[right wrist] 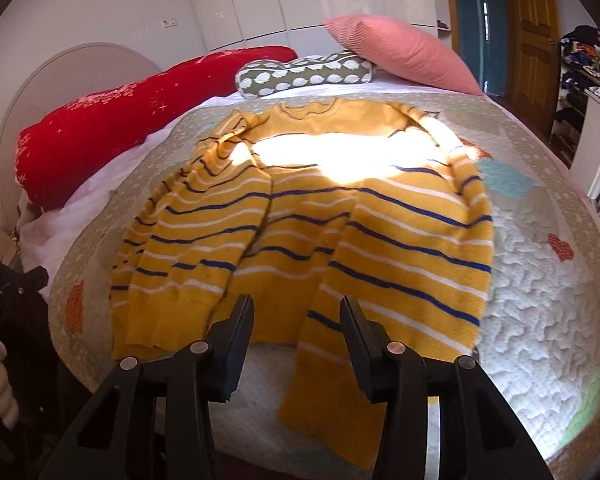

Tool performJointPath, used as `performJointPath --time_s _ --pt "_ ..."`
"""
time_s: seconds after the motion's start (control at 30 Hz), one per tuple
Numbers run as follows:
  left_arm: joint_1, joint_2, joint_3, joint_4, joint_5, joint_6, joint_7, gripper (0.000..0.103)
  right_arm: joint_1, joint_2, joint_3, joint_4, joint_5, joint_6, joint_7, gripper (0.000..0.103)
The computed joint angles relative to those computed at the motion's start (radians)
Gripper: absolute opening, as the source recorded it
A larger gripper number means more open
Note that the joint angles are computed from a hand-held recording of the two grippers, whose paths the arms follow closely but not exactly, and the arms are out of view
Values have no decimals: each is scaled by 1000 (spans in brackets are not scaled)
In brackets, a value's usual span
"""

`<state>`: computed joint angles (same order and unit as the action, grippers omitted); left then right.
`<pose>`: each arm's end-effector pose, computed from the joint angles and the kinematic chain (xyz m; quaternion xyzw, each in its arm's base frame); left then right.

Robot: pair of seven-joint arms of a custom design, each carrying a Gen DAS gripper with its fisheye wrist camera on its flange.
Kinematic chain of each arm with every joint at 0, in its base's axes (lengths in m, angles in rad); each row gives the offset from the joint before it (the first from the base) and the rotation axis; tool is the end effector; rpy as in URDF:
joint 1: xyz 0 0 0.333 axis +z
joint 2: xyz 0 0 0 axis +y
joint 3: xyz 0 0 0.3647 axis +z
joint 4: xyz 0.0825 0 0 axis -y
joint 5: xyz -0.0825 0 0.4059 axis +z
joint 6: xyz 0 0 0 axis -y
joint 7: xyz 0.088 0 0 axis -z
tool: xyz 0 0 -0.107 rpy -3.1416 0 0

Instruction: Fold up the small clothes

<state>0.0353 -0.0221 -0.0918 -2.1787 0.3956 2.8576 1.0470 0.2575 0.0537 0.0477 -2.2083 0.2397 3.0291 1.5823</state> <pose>0.5901 -0.0548 0.5152 -0.7010 0.6177 -0.2402 0.2632 0.5811 0.1639 0.4799 -0.6762 0.6335 -0.1709 0.3348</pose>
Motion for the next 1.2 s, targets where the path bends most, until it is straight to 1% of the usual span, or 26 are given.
performJointPath --time_s 0.07,0.1,0.17,0.33,0.47,0.57,0.6,0.63,0.67,0.7,0.77,0.87,0.97,1.03,1.1,1.2 --pt "1 1 1 -1 -1 0 2 103 -26 52 68 93 212 -58 -205 48" --pt "3 3 2 -1 -2 1 4 103 -33 80 89 140 283 -92 -268 49" --pt "7 3 6 -5 -8 5 5 103 -26 133 100 223 331 -159 -313 49" --pt "22 12 16 -5 6 -7 -25 103 42 242 62 370 215 -236 -249 49" --pt "30 15 20 -13 -37 -5 -6 103 62 305 58 456 169 -300 -214 49" --pt "34 12 23 -23 -71 5 17 103 112 350 12 506 67 -325 -128 49" --pt "36 9 24 -29 -81 11 23 103 130 361 -8 516 24 -327 -96 44" --pt "38 8 25 -33 -88 16 27 103 140 368 -18 522 -6 -329 -74 19" --pt "41 6 26 -37 -91 21 27 103 136 371 -15 527 -12 -333 -61 7" --pt "43 5 28 -42 -96 27 28 103 111 371 10 533 20 -347 -71 5" --pt "48 3 31 -50 -111 36 31 103 72 362 52 533 88 -341 -99 5" --pt "53 3 36 -63 -178 42 71 103 60 357 76 559 122 -346 -136 5" --pt "58 -4 41 -78 -224 45 98 103 26 380 135 631 220 -397 -222 5" --pt "64 -11 44 -87 -224 50 93 103 11 414 171 703 297 -451 -277 5" --pt "70 -18 47 -96 -217 57 83 103 24 460 185 790 334 -505 -303 5" --pt "77 -20 51 -101 -219 57 81 103 61 546 190 934 345 -582 -321 5"
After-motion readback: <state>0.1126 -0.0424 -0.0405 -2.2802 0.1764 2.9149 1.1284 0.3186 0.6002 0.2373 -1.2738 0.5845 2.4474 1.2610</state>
